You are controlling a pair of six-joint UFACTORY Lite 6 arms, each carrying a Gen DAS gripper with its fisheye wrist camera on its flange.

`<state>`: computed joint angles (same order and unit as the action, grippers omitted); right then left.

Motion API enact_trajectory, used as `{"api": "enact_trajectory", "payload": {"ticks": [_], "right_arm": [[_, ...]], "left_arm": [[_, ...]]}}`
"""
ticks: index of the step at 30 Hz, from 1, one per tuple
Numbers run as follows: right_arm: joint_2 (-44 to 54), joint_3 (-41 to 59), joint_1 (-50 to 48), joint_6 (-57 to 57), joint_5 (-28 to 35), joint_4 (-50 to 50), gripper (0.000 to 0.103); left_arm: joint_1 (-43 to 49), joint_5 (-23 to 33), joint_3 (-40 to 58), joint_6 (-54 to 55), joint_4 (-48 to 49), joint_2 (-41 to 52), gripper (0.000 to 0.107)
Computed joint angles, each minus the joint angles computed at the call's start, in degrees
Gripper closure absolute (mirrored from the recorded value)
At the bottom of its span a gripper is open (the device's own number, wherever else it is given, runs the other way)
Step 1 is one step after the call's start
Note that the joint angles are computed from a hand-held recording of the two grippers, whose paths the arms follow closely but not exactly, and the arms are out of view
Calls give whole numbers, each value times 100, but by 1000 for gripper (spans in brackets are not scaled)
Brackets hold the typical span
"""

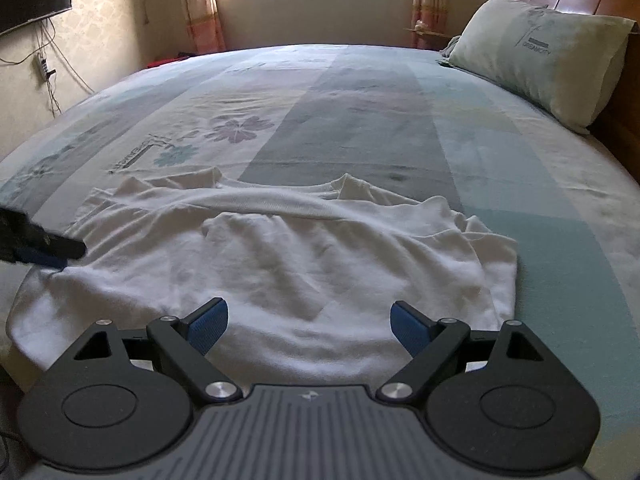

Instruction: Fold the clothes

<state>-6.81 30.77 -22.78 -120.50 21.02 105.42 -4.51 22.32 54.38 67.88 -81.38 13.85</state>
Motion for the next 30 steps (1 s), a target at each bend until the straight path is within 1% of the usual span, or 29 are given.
{"api": "enact_trajectory", "payload": {"ticks": [1, 4, 5, 6, 7, 12, 14, 17, 20, 23, 26, 29, 30], "right_arm": [[-11, 2, -10, 33, 8, 24, 11], [-2, 46, 30, 130, -33, 102, 11], [-2, 56, 70, 161, -63, 115, 11], [-12, 60, 121, 220, -96, 100, 11], [-39, 58, 156, 324, -123, 25, 10], [-237, 15, 126, 931, -28, -385, 7], [-200, 90, 95, 1368, 162, -655, 7], [-133, 273, 98, 2232, 597, -1305, 7], [-71, 543, 723, 2778, 564, -1943, 5], [171, 1010, 1802, 3505, 504, -2933, 5], [516, 1457, 2615, 3606, 950, -3010, 6], [1172, 2070, 3324, 3786, 1471, -3039, 10], [1356, 2208, 3503, 3773, 1521, -3014, 11]], "left_arm": [[112, 107, -44, 384, -304, -66, 34], [256, 66, 144, 618, -437, 132, 30], [303, 70, 213, 572, -344, 245, 31], [355, 94, 280, 462, -177, 373, 36], [405, 117, 351, 351, -9, 502, 36], [1149, 976, 419, 640, -39, 288, 33], [1387, 1166, 671, 312, 321, 392, 32], [1536, 1157, 986, -214, 1019, 572, 32], [1628, 1210, 1116, -390, 1472, 599, 32], [1715, 1294, 1122, -456, 1691, 510, 32], [1813, 1326, 1069, -411, 1747, 369, 32], [1997, 1500, 1033, -262, 1641, 271, 30], [2070, 1573, 1005, -193, 1587, 231, 30]]}}
